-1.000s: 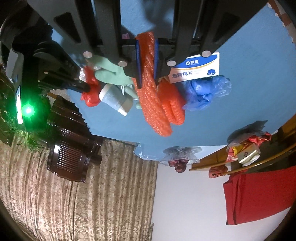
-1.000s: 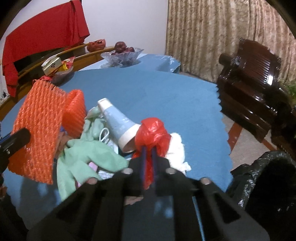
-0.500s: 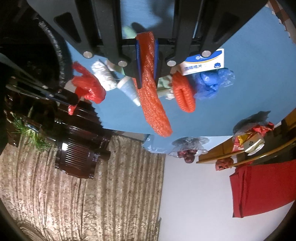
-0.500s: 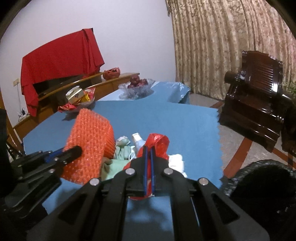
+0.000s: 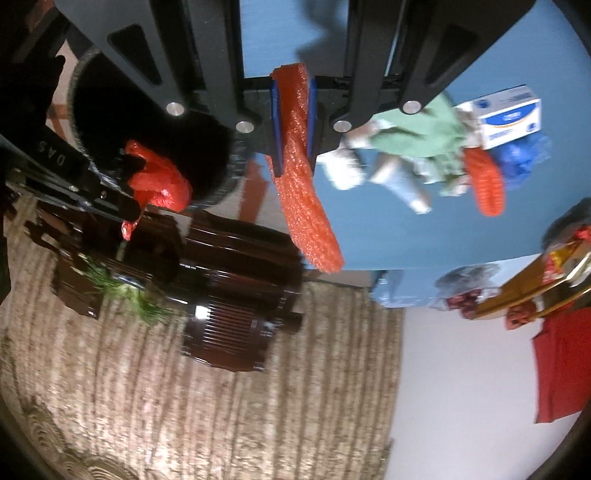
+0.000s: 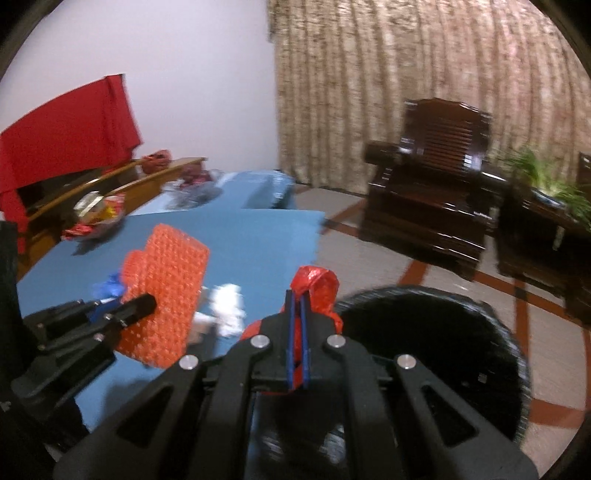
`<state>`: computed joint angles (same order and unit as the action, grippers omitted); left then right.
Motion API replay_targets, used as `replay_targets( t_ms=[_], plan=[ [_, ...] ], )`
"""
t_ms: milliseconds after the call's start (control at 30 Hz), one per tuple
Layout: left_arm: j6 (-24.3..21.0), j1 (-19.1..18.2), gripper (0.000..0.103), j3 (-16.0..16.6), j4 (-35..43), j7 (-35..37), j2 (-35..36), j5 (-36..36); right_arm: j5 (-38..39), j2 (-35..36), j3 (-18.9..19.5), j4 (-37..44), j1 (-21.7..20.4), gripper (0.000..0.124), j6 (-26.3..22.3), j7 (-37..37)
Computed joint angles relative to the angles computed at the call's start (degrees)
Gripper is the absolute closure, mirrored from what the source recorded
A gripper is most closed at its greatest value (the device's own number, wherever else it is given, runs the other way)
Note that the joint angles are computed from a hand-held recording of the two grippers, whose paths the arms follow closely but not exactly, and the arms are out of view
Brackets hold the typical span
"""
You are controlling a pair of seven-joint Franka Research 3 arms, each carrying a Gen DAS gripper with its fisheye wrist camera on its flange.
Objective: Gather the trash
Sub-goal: 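Carry the orange net and red bag over the bin and open both grippers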
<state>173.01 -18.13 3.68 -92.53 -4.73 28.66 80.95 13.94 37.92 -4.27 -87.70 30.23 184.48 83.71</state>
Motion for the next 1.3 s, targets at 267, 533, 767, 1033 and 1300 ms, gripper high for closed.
replay_targets(
  t_ms=[267,533,767,1033,1300],
  plan=[
    [1.9,1.3,0.092,-6.1,9.4,19.7,8.6,-16.2,2.5,-1.8,-13.9,-8.1,7.1,0.121,0.7,6.4],
    [2.1,3.2,0.056,-12.5,15.0,36.0,14.3,-29.1,3.1,-0.9,-24.2,-12.5,14.2,0.094,0.4,12.7],
    [3.7,-5.5,0.028,1.3,9.7,27.8,10.3,-29.7,4.8,1.1,-29.8,-14.1,19.3,0.032,2.8,15.6],
    [0.8,-19.3,0.013,21.9,-0.1,3.7,3.2,-13.4,7.2,1.2,-19.7,-8.8,13.6,0.026,4.5,9.5],
    [-8.8,-19.7,0.013,23.7,-10.1,-6.7,-4.5,-1.4,4.4,5.7,-11.7,2.3,9.6,0.026,1.0,7.3]
  ],
)
